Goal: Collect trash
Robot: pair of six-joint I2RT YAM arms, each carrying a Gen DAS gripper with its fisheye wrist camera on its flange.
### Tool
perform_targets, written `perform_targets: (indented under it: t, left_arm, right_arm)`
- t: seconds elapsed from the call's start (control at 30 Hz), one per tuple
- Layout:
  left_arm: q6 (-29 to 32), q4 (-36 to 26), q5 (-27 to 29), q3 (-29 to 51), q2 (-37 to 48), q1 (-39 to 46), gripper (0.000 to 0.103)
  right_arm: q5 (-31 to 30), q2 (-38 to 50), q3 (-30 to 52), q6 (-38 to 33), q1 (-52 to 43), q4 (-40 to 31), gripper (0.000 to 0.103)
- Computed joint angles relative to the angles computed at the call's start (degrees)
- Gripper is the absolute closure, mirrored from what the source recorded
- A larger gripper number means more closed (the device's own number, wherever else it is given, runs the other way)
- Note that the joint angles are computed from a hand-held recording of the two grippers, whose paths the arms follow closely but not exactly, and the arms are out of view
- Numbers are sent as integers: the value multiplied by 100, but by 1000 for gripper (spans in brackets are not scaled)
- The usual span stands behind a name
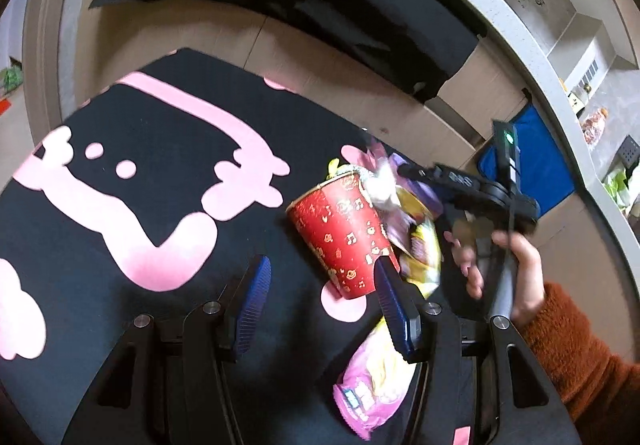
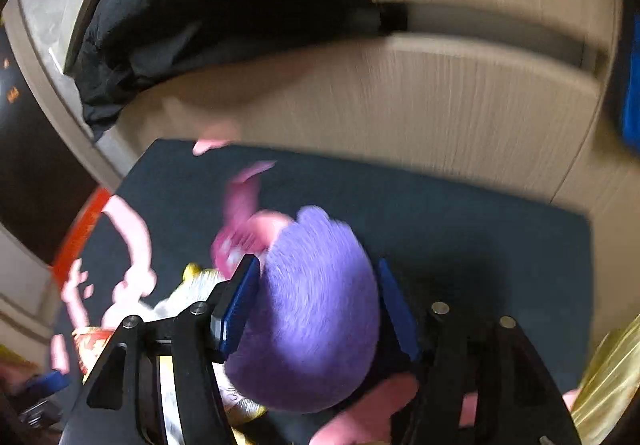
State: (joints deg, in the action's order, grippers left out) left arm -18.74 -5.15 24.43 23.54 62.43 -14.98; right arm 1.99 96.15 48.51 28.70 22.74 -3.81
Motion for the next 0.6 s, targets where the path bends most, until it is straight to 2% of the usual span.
perform_targets:
  t: [0.07, 0.17, 0.3, 0.47, 0.6]
  left_arm:
    - [-81, 74, 28, 4, 89, -34, 48]
    - [-222, 161, 47, -25, 30, -161, 48]
    - [-515, 205, -368, -19, -87, -549, 48]
    - [-1024, 335, -772, 83, 26, -899, 48]
    - [-1219, 250, -1051, 111, -133, -1205, 48]
  right_arm:
    - [-251, -281, -360, -42, 50, 72, 45]
    - [-110, -996, -1001, -137, 345, -116, 45]
    - [254, -1986, -1734, 188, 926, -608, 45]
    - [1076, -3325, -2574, 879, 1788, -1174, 44]
    - [1256, -4604, -3172, 1307, 2030, -1503, 43]
